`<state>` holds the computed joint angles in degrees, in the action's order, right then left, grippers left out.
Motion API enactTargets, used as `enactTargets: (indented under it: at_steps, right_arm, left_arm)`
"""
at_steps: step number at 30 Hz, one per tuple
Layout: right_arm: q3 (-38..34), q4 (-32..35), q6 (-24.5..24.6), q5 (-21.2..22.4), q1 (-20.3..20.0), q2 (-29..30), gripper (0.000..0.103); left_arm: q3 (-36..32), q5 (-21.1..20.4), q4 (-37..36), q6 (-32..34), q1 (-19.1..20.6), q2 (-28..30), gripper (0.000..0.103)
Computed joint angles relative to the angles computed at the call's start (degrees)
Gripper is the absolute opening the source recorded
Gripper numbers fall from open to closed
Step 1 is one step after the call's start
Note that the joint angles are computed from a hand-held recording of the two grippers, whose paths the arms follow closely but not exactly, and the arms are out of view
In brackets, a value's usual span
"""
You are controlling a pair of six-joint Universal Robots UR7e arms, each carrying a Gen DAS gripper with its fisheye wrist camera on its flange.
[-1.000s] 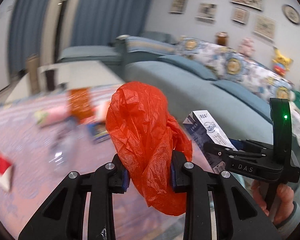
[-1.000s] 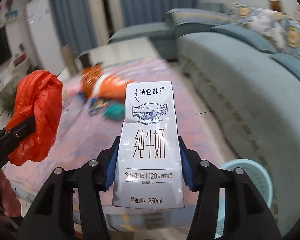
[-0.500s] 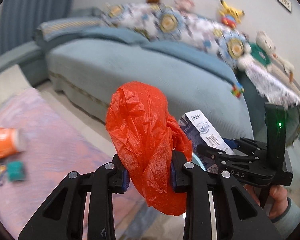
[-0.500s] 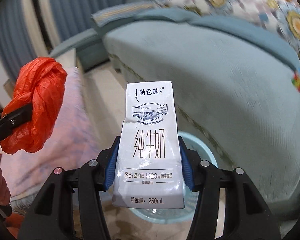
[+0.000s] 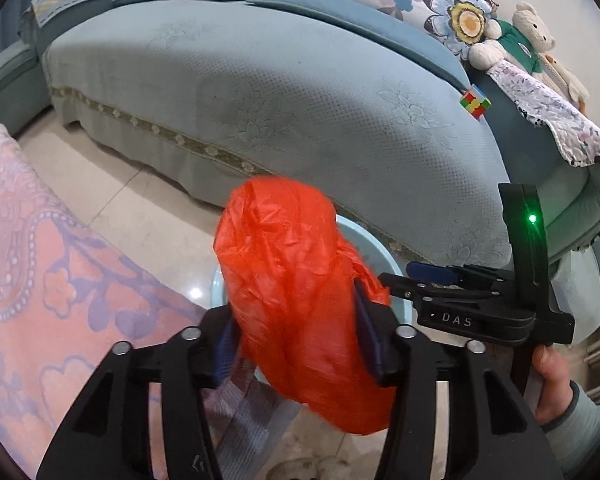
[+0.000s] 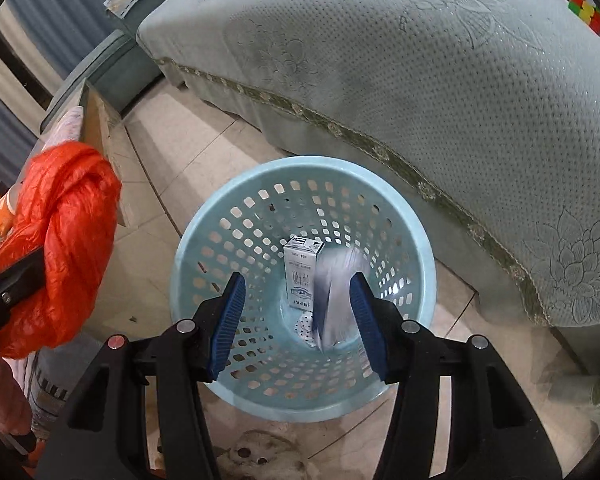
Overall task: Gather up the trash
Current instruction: 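Carry the bag and carton to the blue basket and release both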
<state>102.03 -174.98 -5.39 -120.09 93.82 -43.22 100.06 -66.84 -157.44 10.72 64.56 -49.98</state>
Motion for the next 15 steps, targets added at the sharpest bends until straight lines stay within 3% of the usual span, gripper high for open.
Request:
enactTargets:
  at_steps: [4,15]
  right_arm:
    - [0.0,-0.7,0.4,-0.1,0.3,-0.2,0.059]
    - [-0.6,-2.9,-2.8,-1.1,4.4,0.6,0.059]
  left_arm:
    - [0.5,-1.3,-0.1,-0.4,-0.2,-1.0,0.065]
    - [6.5,-0.2,-6.0,0.0,-1.4,-6.5,0.066]
